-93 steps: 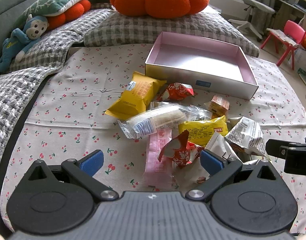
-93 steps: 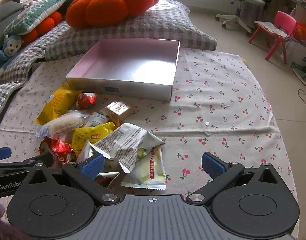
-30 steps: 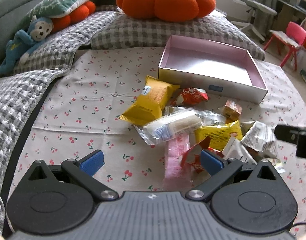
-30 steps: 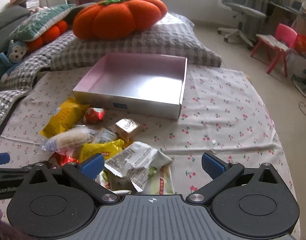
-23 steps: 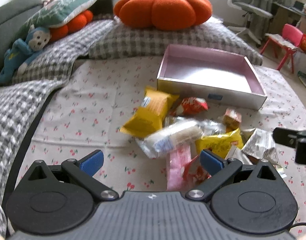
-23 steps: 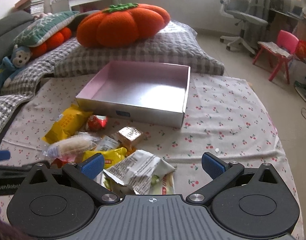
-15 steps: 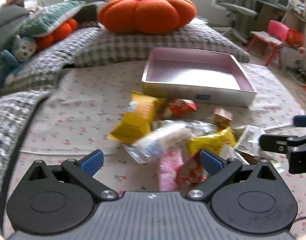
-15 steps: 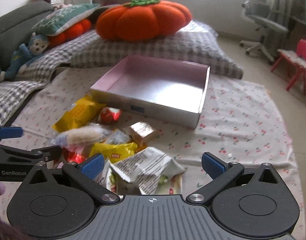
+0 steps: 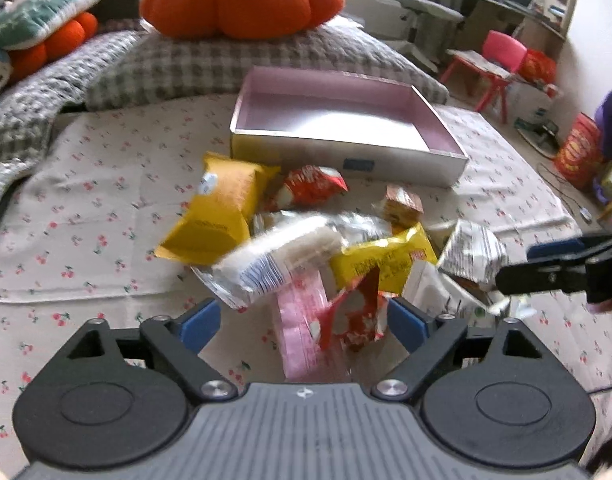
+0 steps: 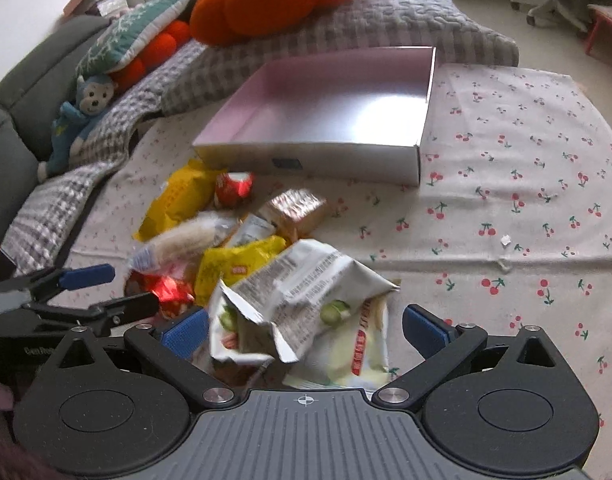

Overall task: Organize snacks
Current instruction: 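Lower left tool onto red candy wrapper while right tool grasps crumpled printed wrapper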

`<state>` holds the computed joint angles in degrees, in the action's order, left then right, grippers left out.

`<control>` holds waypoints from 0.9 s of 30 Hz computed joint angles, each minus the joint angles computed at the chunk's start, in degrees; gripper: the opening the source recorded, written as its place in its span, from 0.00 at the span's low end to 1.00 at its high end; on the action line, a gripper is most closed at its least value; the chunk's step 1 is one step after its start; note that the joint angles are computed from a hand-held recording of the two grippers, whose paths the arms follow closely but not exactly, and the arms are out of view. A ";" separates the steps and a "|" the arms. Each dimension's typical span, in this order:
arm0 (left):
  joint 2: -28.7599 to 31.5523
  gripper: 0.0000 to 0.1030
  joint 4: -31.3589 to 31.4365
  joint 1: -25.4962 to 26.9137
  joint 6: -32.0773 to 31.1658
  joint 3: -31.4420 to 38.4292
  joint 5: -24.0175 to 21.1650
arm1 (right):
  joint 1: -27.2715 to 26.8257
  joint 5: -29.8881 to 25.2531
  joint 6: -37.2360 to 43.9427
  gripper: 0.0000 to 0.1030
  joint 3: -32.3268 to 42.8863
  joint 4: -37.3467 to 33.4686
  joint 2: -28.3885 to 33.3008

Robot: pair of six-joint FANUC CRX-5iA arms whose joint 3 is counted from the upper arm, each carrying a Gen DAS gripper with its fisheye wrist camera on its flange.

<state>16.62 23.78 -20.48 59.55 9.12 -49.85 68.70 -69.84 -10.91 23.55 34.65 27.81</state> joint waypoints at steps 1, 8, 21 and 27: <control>0.12 0.81 0.55 0.19 -0.64 -0.11 -0.70 | 0.03 0.34 0.39 0.99 -0.35 0.21 -0.10; 0.53 0.61 2.28 0.38 -1.92 -0.62 -2.49 | -0.45 2.83 -2.40 0.97 -1.82 2.48 -0.12; 0.79 0.56 5.91 0.20 -2.97 -1.82 -0.32 | -1.98 -1.09 -6.20 0.84 2.16 1.68 3.31; 1.27 0.53 3.03 -0.93 0.60 -0.04 -0.68 | -2.26 -4.04 -7.14 0.78 4.44 1.66 4.85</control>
<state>17.89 26.81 -21.40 60.15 9.08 -50.53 66.44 -73.87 -18.04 28.00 36.31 32.66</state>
